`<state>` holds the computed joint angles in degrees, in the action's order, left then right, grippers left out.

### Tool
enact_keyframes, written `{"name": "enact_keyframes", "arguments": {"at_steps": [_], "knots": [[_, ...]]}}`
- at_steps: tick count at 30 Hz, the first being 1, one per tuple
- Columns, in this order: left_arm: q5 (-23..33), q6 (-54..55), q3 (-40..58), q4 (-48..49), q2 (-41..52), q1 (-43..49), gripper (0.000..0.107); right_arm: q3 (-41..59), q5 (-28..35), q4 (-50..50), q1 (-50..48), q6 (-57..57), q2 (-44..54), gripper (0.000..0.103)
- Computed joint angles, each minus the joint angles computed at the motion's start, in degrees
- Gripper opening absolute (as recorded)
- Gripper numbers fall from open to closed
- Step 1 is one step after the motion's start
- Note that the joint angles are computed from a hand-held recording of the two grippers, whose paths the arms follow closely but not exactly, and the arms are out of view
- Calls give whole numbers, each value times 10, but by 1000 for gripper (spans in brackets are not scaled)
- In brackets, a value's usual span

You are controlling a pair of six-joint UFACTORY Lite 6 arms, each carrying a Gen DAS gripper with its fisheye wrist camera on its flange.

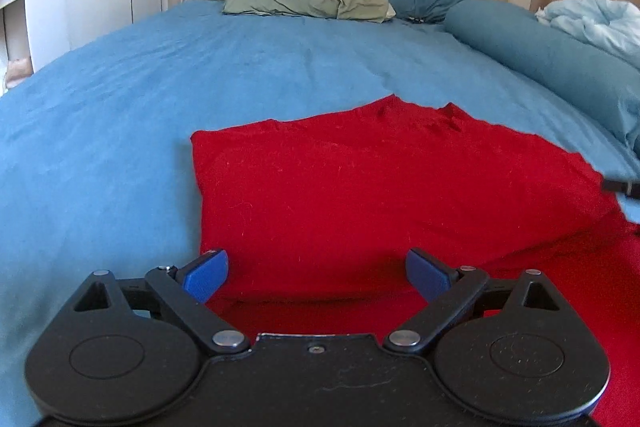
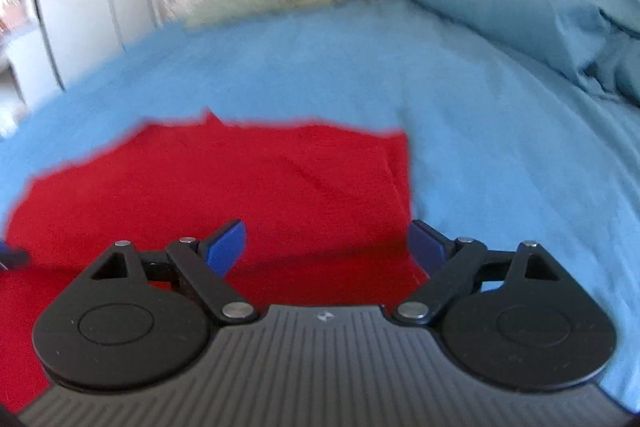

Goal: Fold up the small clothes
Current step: 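Open both tools and withdraw them from the folded sweater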

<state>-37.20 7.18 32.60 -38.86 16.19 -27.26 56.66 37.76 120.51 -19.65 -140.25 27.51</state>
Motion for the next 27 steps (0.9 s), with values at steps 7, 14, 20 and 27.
{"name": "enact_keyframes", "arguments": {"at_steps": [7, 14, 20, 27], "knots": [[-10, 17, 8, -10, 15, -8, 99, 219, -135, 26, 101, 61, 162, 103], [-5, 60, 10, -62, -2, -26, 99, 198, -134, -9, 77, 122, 111, 103], [29, 374, -51, -415, -271, -106, 99, 19, -31, -207, -45, 246, -161, 103], [-306, 728, -11, -806, -554, -403, 102, -17, 232, -518, -311, 443, -405, 103]]}}
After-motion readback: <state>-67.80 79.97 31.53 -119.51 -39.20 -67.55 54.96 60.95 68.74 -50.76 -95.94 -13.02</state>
